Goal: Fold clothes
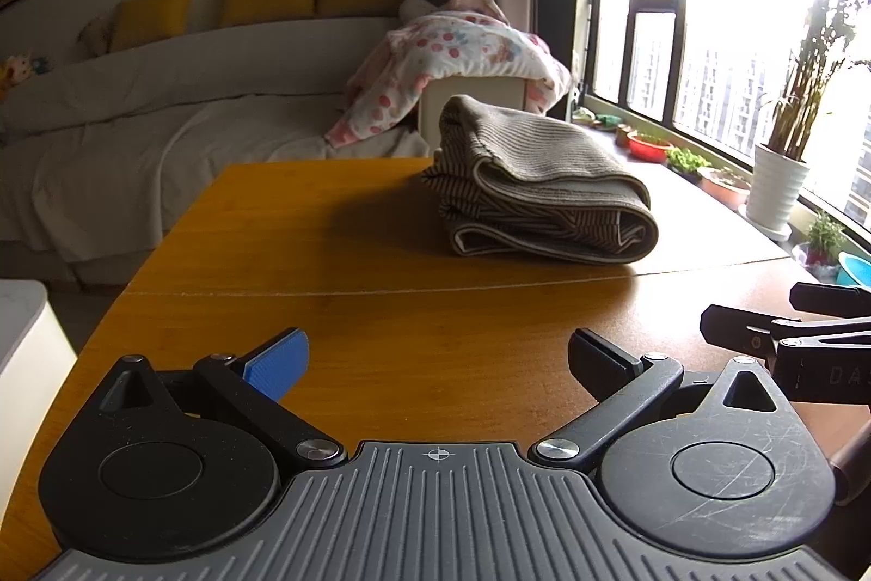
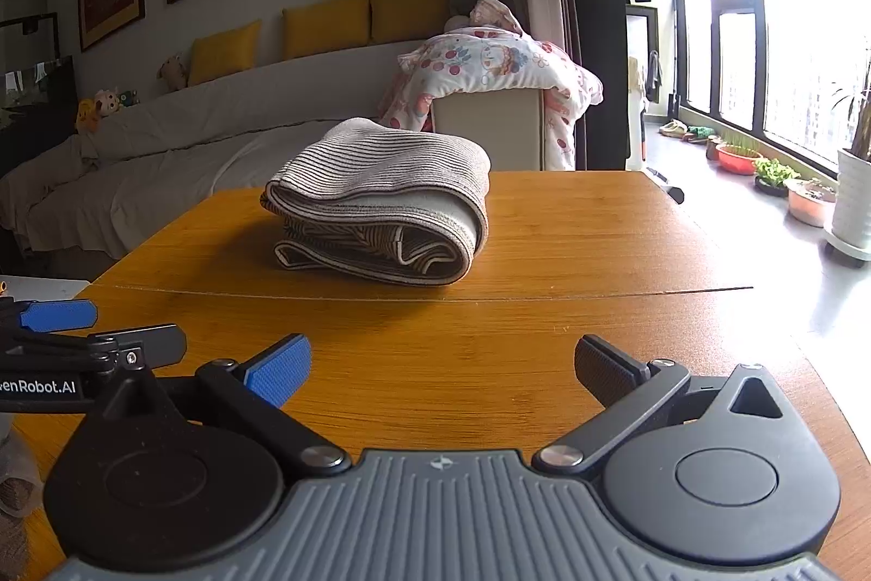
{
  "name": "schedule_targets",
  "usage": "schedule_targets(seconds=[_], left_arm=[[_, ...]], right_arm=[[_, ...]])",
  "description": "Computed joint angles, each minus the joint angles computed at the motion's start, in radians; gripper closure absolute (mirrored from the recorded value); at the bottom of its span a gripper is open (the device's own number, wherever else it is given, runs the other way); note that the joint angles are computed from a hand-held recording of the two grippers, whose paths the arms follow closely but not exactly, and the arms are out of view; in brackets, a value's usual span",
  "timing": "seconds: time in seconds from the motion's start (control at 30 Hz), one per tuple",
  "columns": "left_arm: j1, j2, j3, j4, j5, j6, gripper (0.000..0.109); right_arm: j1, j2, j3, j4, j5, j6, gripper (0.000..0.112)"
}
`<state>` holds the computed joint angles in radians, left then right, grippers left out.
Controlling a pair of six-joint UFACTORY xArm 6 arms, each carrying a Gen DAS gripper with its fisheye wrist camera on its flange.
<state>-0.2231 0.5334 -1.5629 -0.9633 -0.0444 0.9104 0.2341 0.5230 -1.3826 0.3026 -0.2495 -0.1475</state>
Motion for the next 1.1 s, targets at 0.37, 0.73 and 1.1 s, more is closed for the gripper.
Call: schedule_targets(seconds=[0.37, 0.73, 1.1], left_arm=[[0.013, 0.007, 0.006, 0.132, 0.003, -0.132, 0.006], [0.022, 0.005, 0.015, 0.204, 0.013, -0.209, 0.006], [0.028, 0.002, 0.022, 0.247, 0.02, -0.255, 0.006]], right_arm=[[0.011, 0.001, -0.003, 0.057, -0.007, -0.054, 0.009], [0.013, 0.003, -0.004, 0.065, -0.007, -0.06, 0.009], [0.013, 0.0, -0.004, 0.071, -0.002, -0.062, 0.009]])
